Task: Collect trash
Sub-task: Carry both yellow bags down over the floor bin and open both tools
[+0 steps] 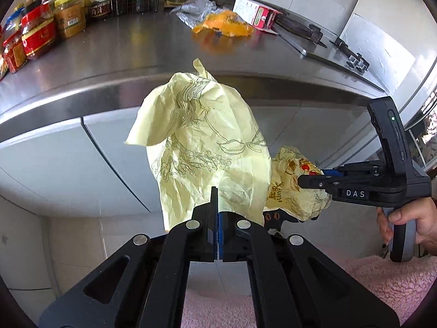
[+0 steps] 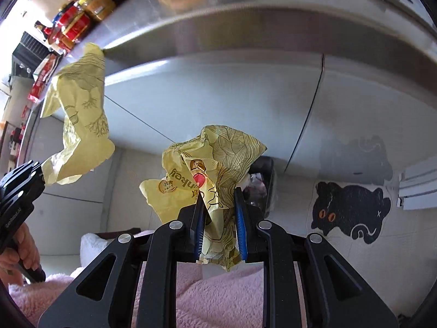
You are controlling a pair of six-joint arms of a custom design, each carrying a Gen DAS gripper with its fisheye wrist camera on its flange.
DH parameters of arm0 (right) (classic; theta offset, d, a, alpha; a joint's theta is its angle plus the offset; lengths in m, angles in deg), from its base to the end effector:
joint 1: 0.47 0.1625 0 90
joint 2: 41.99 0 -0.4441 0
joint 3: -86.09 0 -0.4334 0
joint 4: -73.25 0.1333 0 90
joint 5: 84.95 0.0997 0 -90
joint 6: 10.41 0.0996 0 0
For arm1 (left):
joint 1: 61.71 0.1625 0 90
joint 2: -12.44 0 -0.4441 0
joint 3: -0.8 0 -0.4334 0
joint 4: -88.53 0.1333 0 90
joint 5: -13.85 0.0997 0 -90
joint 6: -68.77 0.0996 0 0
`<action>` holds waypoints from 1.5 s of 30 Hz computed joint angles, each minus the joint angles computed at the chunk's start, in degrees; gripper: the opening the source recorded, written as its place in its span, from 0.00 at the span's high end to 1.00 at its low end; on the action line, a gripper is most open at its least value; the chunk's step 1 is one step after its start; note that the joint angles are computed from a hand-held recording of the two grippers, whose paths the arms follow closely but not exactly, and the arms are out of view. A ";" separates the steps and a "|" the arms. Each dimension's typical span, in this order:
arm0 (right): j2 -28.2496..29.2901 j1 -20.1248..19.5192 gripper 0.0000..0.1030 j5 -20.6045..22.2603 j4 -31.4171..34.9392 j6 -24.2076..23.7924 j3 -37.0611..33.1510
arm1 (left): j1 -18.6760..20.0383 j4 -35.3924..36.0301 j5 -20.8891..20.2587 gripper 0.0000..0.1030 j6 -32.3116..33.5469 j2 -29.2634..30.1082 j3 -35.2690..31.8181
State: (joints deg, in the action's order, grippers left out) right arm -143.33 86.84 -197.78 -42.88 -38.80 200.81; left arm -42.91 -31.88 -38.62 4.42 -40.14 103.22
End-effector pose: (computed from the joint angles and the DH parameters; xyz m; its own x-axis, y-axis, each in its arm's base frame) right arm 0.0733 -0.4558 0.4301 -0.8281 -0.3499 0.4379 -0.3956 0.9183 -0.0142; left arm -0.5217 -0.3825 0.0763 -0.8324 0.0793 -0.5486 0.3290 0.8672 -0.3739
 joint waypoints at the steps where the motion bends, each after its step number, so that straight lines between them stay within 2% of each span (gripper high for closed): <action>1: 0.46 -0.57 0.79 -0.99 -1.20 -0.59 0.90 | 0.50 -0.83 -1.30 1.00 0.24 0.63 0.25; 6: 2.70 -3.38 0.79 -3.79 -5.23 -1.50 4.07 | 2.93 -5.05 -6.12 1.00 1.74 3.67 1.56; 9: 4.57 -4.68 0.79 -6.69 -10.28 -3.99 6.28 | 4.80 -7.53 -7.74 1.00 1.69 5.14 2.51; 13: 7.58 -6.97 0.79 -9.09 -14.37 -4.58 7.65 | 7.71 -10.66 -9.37 1.00 1.53 7.06 3.42; 17: 10.26 -8.89 0.79 -9.74 -17.71 -5.46 8.21 | 10.23 -14.00 -10.50 1.00 1.20 9.04 4.26; 23: 14.41 -11.04 0.79 -9.40 -19.14 -4.45 7.86 | 12.91 -17.19 -11.37 1.00 1.33 12.06 4.09; 28: 16.69 -10.96 0.78 -9.91 -23.32 -7.80 9.00 | 14.57 -20.61 -13.14 1.00 0.95 12.46 5.14; 33: 17.51 -11.64 0.77 -8.94 -24.40 -8.69 9.26 | 16.12 -21.72 -14.95 1.00 2.38 13.90 3.75; 35: 17.69 -11.74 0.71 -8.31 -24.11 -8.50 8.98 | 16.71 -21.81 -15.61 1.00 3.56 14.14 3.18; 36: 17.64 -11.74 0.64 -8.06 -24.31 -8.66 8.97 | 16.86 -21.70 -15.96 1.00 3.89 14.26 2.94; 37: 17.64 -11.68 0.46 -7.85 -24.44 -8.56 8.91 | 17.14 -21.69 -16.15 1.00 4.31 14.21 2.87; 38: 17.40 -11.77 0.33 -7.11 -24.32 -8.37 8.80 | 17.18 -21.62 -16.07 1.00 4.55 14.24 2.75; 39: 17.27 -11.67 0.24 -6.92 -24.49 -8.25 8.78 | 17.19 -21.09 -15.96 0.95 4.69 14.22 2.54; 40: 17.25 -11.49 0.25 -7.26 -24.32 -8.15 8.60 | 17.22 -20.83 -15.79 0.83 4.78 14.06 2.50; 41: 17.23 -11.28 0.24 -7.69 -24.12 -8.02 8.44 | 17.16 -21.07 -15.69 0.75 4.75 13.78 2.74; 42: 17.21 -11.13 0.21 -7.86 -24.05 -7.96 8.36 | 17.15 -21.08 -15.55 0.61 4.62 13.72 2.53; 44: 16.86 -10.99 0.15 -8.03 -23.82 -8.43 8.17 | 16.97 -20.82 -15.11 0.57 4.39 13.46 2.40; 45: 16.58 -10.86 0.14 -8.27 -23.57 -8.66 8.11 | 16.82 -20.14 -14.76 0.51 4.14 13.36 2.19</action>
